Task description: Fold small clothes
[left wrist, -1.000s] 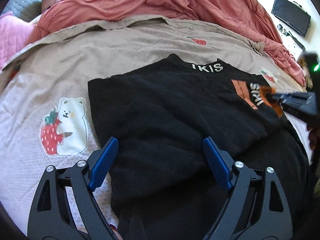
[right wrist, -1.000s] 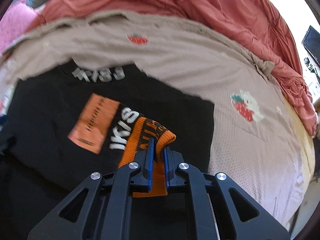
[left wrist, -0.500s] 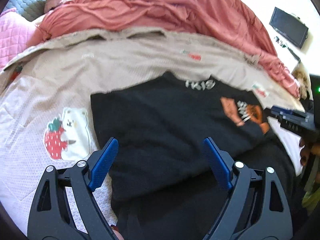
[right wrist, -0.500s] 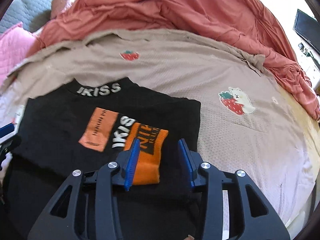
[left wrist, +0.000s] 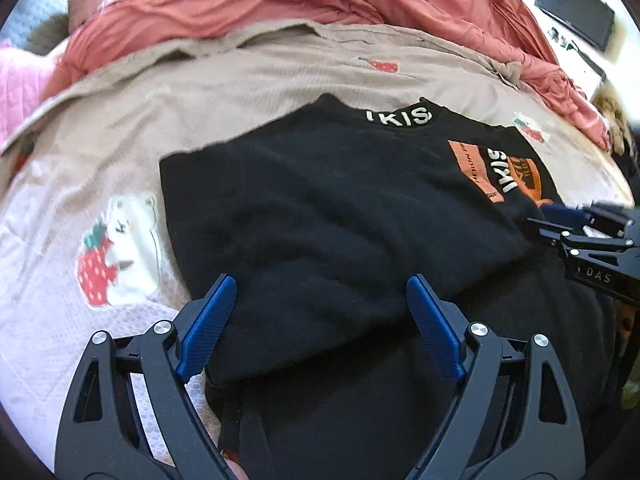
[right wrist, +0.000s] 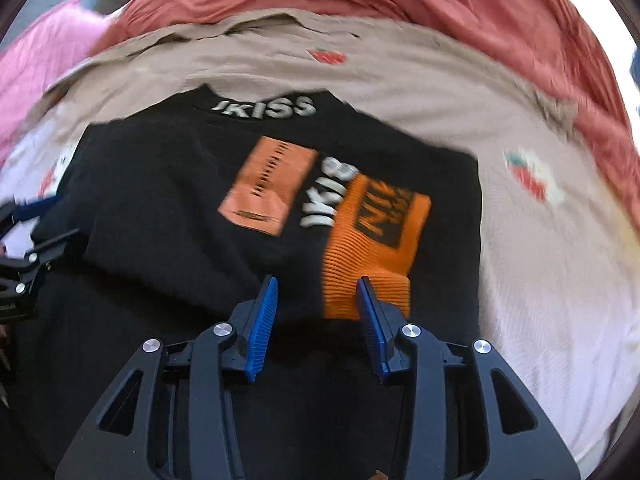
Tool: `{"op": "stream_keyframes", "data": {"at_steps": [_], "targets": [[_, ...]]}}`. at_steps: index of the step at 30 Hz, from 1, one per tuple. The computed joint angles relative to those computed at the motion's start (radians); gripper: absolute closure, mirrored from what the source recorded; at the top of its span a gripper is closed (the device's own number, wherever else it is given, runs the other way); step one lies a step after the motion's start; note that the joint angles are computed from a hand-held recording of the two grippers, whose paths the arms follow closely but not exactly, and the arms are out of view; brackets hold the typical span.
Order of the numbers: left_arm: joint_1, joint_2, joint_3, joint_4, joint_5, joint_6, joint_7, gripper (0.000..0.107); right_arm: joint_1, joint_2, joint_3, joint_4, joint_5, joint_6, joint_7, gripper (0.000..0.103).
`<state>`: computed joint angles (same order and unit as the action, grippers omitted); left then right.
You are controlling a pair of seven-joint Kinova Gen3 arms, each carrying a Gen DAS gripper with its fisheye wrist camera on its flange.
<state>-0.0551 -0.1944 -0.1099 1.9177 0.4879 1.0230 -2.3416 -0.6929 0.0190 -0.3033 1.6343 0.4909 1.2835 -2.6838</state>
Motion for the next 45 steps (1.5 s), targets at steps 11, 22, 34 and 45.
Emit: {"op": "stream_keyframes", "data": {"at_steps": [11, 22, 34, 45], "targets": [[-0.008, -0.010, -0.016, -0.015, 0.025, 0.023, 0.008, 0.027, 0.003, -0.024, -0.018, 0.020, -0.002, -0.005, -0.052, 0.060], [-0.002, -0.037, -0.023, 0.002, 0.063, -0.008, -0.037, 0.027, -0.001, -0.029, -0.041, -0.048, 0.074, 0.022, -0.050, 0.050], [0.006, 0.013, 0.016, -0.014, -0.032, 0.020, 0.021, 0.025, -0.059, 0.124, 0.050, -0.189, 0.051, -0.002, 0.043, 0.028], [0.000, 0.015, 0.012, -0.021, -0.027, 0.037, 0.022, 0.025, -0.014, 0.178, 0.114, -0.196, -0.074, -0.003, 0.081, 0.028]]}}
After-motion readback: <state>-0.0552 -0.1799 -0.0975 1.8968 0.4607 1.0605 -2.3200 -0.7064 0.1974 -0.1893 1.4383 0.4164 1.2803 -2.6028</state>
